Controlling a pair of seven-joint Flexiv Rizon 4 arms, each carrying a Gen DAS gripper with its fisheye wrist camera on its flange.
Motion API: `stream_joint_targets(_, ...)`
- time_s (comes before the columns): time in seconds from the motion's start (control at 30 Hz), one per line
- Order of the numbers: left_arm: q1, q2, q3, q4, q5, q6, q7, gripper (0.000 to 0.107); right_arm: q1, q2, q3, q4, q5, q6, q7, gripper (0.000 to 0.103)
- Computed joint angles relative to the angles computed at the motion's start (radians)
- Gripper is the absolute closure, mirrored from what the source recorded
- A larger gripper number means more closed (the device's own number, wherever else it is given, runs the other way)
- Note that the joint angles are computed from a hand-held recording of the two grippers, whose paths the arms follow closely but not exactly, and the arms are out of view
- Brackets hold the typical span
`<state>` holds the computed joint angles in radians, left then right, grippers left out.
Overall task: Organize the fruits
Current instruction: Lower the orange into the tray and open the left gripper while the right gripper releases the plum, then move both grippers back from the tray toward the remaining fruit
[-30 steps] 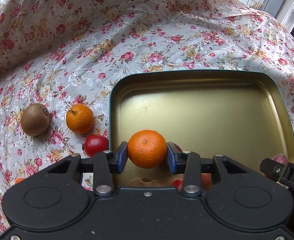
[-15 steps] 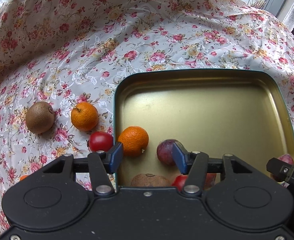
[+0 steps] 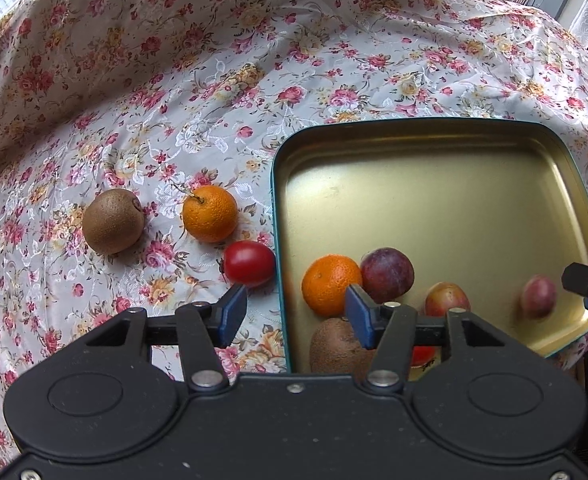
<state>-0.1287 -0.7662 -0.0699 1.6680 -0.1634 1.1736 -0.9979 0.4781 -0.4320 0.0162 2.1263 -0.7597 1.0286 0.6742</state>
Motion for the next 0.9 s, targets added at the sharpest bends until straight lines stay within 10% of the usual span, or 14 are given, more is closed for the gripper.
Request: stream_joint_targets(0.9, 0.011, -0.01, 0.044, -0.044, 0.053, -0.084, -0.005, 0.046, 0.008, -0.069, 0.033, -0.128, 0.179, -0.089, -0.187, 0.066)
